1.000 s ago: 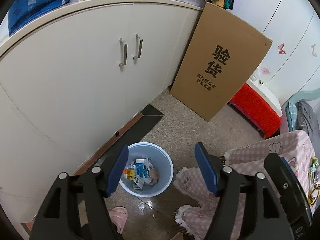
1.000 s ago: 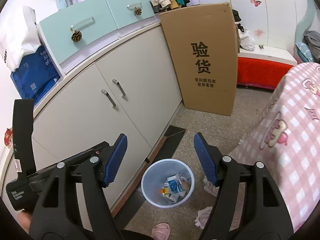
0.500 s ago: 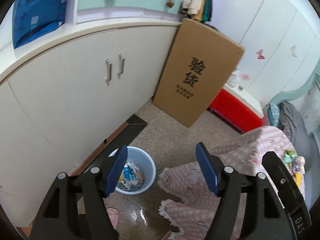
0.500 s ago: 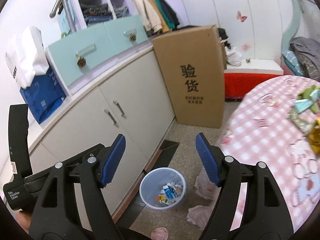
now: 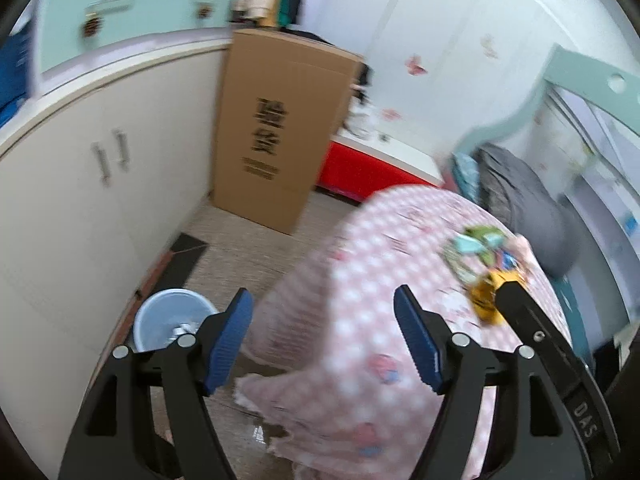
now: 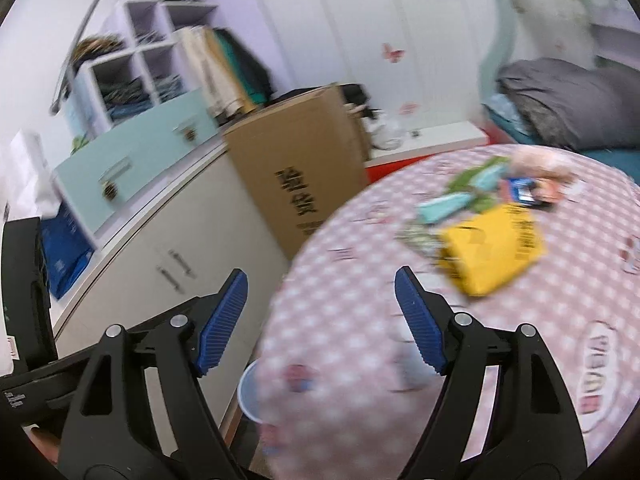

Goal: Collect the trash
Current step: 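Move both open grippers back toward the yellow paper bag on the table, then grasp the yellow paper bag with the left gripper while the right grasps the silver-green wrapper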

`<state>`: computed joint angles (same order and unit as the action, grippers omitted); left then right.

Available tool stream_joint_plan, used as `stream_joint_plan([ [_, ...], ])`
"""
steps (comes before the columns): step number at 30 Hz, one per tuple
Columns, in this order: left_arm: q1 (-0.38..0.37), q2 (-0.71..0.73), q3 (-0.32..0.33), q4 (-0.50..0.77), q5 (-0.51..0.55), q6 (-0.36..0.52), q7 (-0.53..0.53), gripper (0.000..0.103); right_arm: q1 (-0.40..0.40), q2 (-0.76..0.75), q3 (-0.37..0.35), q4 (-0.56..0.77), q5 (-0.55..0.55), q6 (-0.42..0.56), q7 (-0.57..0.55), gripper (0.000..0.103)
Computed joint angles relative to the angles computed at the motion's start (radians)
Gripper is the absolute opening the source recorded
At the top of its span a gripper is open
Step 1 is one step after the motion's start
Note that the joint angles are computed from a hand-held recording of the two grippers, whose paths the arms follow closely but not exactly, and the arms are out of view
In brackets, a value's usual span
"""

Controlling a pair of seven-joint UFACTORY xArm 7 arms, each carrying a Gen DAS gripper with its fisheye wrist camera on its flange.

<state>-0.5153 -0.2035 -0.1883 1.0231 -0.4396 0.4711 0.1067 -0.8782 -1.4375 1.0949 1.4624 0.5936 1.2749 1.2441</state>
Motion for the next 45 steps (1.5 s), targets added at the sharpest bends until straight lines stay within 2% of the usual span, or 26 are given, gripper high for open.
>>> stream_joint_plan([
  [8, -0.098, 0.100, -0.086, 0.078, 0.000, -0.019, 0.022, 0.072, 0.249, -0.121, -0.070, -0.278, -0.091, 0.124, 0.119, 0.076],
  [16, -0.153, 0.248, -0.150, 0.189, 0.018, -0.054, 0.038, 0.072, 0.425, -0.152, -0.084, -0.443, -0.185, 0.167, 0.227, 0.076],
  [19, -0.162, 0.319, -0.161, 0.242, 0.056, -0.052, 0.006, 0.072, 0.474, -0.142, -0.080, -0.490, -0.210, 0.150, 0.257, 0.076],
  [22, -0.157, 0.364, -0.177, 0.279, 0.040, -0.050, 0.015, 0.072, 0.519, -0.119, -0.075, -0.533, -0.235, 0.115, 0.282, 0.077],
  [28, -0.151, 0.453, -0.205, 0.378, 0.020, -0.021, 0.048, 0.072, 0.577, -0.054, -0.066, -0.585, -0.298, 0.040, 0.331, 0.077],
  [35, -0.151, 0.505, -0.234, 0.426, 0.005, -0.028, 0.106, 0.071, 0.632, 0.031, -0.055, -0.621, -0.376, -0.016, 0.399, 0.077],
  [36, -0.151, 0.511, -0.236, 0.432, -0.003, -0.026, 0.108, 0.067, 0.637, 0.044, -0.053, -0.620, -0.387, -0.019, 0.410, 0.077],
  [37, -0.147, 0.515, -0.241, 0.437, -0.015, -0.022, 0.116, 0.054, 0.643, 0.058, -0.051, -0.621, -0.399, -0.024, 0.420, 0.077],
  [38, -0.138, 0.521, -0.254, 0.445, -0.038, -0.011, 0.140, 0.048, 0.650, 0.071, -0.050, -0.622, -0.409, -0.028, 0.431, 0.077],
  [40, -0.118, 0.528, -0.273, 0.457, -0.084, 0.023, 0.190, 0.025, 0.659, 0.099, -0.049, -0.619, -0.432, -0.036, 0.451, 0.077],
  [43, -0.065, 0.511, -0.316, 0.452, -0.242, 0.075, 0.326, 0.006, 0.665, 0.140, -0.047, -0.599, -0.479, -0.039, 0.476, 0.077],
  [45, -0.058, 0.478, -0.317, 0.428, -0.326, 0.063, 0.383, 0.002, 0.665, 0.166, -0.046, -0.580, -0.512, -0.041, 0.489, 0.077],
])
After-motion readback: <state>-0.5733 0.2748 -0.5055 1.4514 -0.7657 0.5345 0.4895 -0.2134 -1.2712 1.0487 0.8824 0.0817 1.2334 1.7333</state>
